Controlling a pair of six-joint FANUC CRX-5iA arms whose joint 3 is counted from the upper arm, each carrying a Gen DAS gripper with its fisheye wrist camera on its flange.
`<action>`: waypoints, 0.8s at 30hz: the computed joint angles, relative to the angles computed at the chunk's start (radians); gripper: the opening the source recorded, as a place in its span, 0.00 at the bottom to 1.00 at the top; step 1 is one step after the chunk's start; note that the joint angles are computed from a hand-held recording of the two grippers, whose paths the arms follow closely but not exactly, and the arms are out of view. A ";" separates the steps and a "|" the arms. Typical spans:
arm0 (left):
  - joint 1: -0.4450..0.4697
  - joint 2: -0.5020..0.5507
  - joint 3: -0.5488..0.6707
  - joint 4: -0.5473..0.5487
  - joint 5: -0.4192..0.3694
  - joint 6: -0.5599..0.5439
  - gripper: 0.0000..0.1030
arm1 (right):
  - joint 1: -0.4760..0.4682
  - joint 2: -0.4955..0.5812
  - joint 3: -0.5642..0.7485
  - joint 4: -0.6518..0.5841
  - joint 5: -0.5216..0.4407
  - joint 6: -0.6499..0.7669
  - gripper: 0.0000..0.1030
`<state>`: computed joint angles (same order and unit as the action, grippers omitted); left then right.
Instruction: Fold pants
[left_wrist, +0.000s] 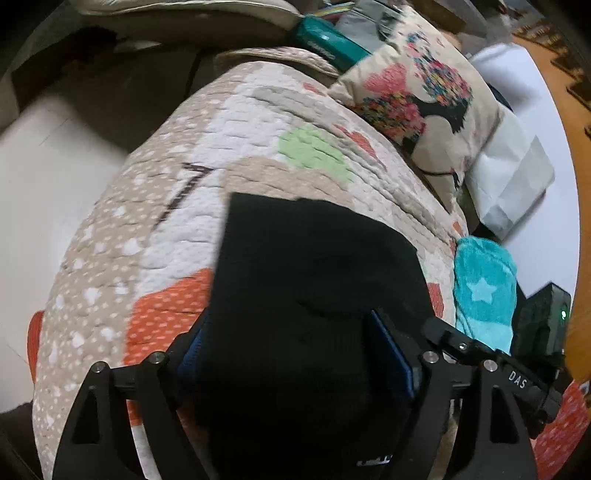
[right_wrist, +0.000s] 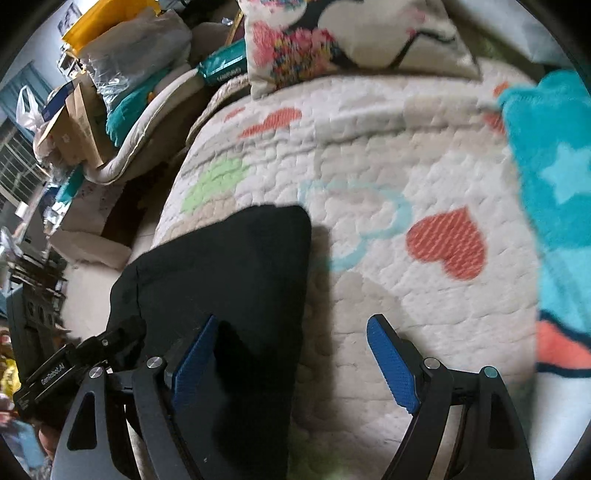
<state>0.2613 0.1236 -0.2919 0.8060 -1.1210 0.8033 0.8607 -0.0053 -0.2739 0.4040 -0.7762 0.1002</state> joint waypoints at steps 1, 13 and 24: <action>-0.013 -0.017 -0.015 -0.008 0.030 -0.013 0.82 | -0.006 -0.004 -0.015 -0.007 0.035 -0.009 0.84; -0.034 -0.042 -0.034 -0.027 0.058 -0.075 0.68 | -0.023 0.007 -0.070 0.052 0.180 -0.072 0.90; -0.028 -0.055 -0.013 -0.006 -0.015 -0.045 0.46 | -0.002 -0.003 -0.072 0.105 0.199 -0.097 0.39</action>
